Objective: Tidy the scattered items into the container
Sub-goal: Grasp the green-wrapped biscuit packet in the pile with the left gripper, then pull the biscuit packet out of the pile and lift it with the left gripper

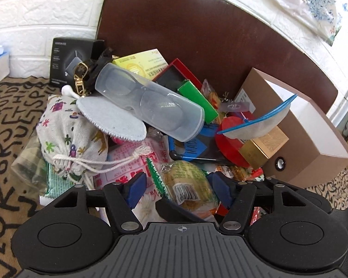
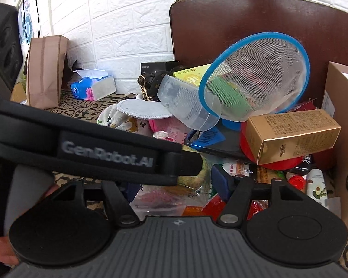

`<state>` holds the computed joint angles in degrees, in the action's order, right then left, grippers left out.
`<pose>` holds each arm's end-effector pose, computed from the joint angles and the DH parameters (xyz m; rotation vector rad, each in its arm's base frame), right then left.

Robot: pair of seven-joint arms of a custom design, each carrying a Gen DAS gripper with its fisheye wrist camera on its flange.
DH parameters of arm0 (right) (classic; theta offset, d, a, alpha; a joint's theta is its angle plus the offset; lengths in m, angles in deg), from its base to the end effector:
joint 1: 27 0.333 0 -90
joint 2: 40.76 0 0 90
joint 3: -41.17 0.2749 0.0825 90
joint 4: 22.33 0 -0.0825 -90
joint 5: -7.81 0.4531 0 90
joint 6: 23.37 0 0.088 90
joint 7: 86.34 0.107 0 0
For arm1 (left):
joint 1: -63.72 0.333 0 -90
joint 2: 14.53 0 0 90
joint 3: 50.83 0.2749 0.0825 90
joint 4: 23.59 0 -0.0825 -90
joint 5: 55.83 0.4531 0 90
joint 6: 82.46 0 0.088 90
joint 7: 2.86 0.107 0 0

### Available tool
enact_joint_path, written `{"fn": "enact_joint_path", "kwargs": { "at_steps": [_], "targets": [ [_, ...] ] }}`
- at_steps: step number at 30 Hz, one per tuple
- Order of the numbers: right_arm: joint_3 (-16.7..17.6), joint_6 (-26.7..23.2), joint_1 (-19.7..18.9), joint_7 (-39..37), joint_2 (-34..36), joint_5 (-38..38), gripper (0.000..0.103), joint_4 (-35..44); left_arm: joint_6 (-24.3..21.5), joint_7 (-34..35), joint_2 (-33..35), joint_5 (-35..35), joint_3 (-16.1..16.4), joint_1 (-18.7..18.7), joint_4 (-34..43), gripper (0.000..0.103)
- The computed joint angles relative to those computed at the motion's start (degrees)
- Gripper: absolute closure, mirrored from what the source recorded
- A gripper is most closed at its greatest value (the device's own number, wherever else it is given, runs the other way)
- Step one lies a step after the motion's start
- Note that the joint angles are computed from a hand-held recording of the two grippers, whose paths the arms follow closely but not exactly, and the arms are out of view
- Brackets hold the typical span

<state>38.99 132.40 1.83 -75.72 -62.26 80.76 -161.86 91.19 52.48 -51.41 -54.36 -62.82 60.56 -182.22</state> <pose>0.4962 0.2103 0.4249 -1.9877 0.7954 -0.2727 0.4544 -0.1179 0.4314 -2.0064 1.4838 -1.0509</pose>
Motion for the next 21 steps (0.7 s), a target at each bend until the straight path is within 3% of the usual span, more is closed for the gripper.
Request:
{"fn": "enact_joint_path", "kwargs": {
  "at_steps": [5,12,14,16,21],
  "targets": [
    [-0.35,-2.72,-0.71,1.84,-1.22,-1.97,0.040,-0.54,-1.79,-0.20,-1.48,0.14,-0.23,-0.27,0.02,0.041],
    [-1.83,-5.91,-0.79,3.36,-8.22,-6.00,0.043,-5.69,-4.19,1.24,-7.60,-1.83,2.00,-5.41,-3.35,0.056],
    [-2.30,-6.51,-0.59,3.44,-11.25,-7.66,0.045,-7.93,-5.55,0.34,-9.91,-1.77,0.19,-5.74,-4.48,0.058],
    [-2.93,-7.89,-0.77,4.97,-13.91,-10.32,0.055,-9.96,-7.14,-1.55,-12.89,-1.13,-2.15,-5.63,-5.87,0.061],
    [-5.41,-11.74,-1.38,9.05,-20.21,-15.20,0.059,-15.03,-10.11,-3.67,-19.18,-1.27,-2.48,-9.92,-9.95,0.059]
  ]
}}
